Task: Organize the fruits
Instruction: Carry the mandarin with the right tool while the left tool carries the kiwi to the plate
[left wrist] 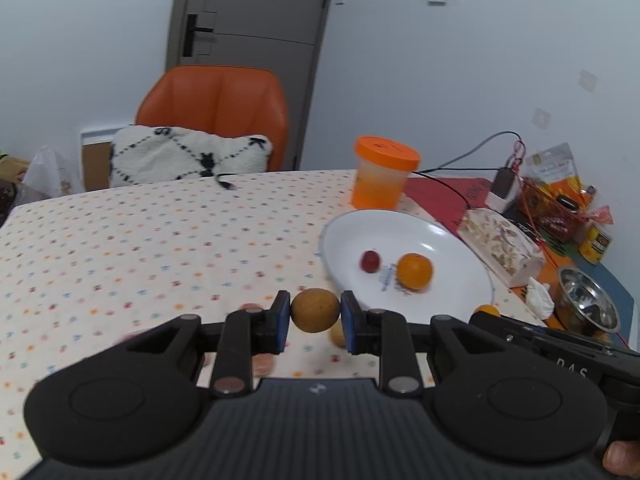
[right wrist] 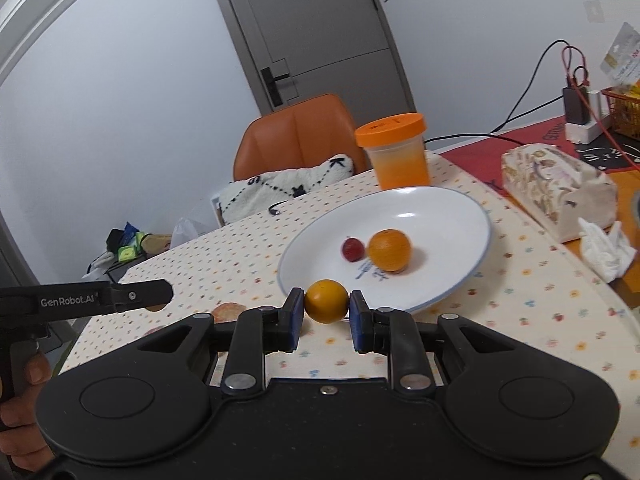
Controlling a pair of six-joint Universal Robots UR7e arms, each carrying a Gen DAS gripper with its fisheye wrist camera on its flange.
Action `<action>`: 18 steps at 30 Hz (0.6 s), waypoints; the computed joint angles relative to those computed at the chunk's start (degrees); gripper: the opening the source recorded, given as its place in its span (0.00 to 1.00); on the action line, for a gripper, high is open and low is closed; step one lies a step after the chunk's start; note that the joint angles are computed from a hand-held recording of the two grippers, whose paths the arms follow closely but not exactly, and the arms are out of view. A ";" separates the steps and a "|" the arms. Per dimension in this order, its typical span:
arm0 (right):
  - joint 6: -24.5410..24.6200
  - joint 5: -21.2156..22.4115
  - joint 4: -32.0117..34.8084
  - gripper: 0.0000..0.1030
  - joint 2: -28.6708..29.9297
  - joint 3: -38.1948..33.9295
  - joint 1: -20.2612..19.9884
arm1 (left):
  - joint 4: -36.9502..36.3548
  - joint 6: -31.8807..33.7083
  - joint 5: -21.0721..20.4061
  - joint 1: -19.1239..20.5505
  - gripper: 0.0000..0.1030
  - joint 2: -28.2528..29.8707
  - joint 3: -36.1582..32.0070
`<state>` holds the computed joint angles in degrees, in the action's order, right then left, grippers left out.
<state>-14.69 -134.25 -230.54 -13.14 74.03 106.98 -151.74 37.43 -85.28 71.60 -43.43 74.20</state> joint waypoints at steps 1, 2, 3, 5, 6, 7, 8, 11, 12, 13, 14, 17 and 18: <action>0.12 -0.16 -0.37 0.22 -0.24 0.46 -0.12 | 0.01 0.17 -0.12 -0.20 0.24 0.19 0.08; 0.17 -0.38 -0.86 0.22 -0.49 0.95 -0.24 | 0.02 0.34 -0.21 -0.42 0.24 0.37 0.15; 0.24 -0.53 -1.30 0.22 -0.71 1.33 -0.36 | -0.02 0.52 -0.31 -0.62 0.24 0.57 0.21; 0.26 -0.64 -2.16 0.22 -1.08 2.00 -0.61 | -0.17 0.96 -0.46 -0.97 0.24 1.00 0.30; 0.22 -0.82 -2.54 0.22 -1.18 2.17 -0.70 | -0.39 1.53 -0.47 -1.17 0.24 1.32 0.30; 0.23 -0.87 -2.92 0.22 -1.33 2.37 -0.82 | -0.82 2.41 -0.41 -1.38 0.24 1.67 0.34; 0.13 -0.84 -3.29 0.22 -1.47 2.56 -0.95 | -1.11 3.22 -0.27 -1.57 0.24 2.07 0.29; -1.22 -1.35 -3.76 0.22 -1.69 2.57 -1.32 | -0.21 3.57 0.30 -1.96 0.24 3.44 -0.80; -1.33 -1.34 -3.68 0.22 -1.88 2.68 -1.54 | -0.05 3.58 0.57 -2.09 0.24 3.91 -1.12; -1.45 -1.30 -3.62 0.22 -2.12 2.82 -1.78 | 0.00 3.60 0.85 -2.23 0.24 4.30 -1.33; -1.74 -1.48 -3.71 0.22 -2.23 2.76 -1.92 | 0.14 3.55 0.99 -2.38 0.24 4.63 -1.54; -2.35 -1.01 -4.28 0.22 -2.60 2.86 -2.44 | 0.72 3.28 1.59 -2.71 0.24 5.67 -2.36; -2.55 -0.83 -4.41 0.22 -2.68 2.85 -2.60 | 0.90 3.17 1.74 -2.82 0.24 5.97 -2.61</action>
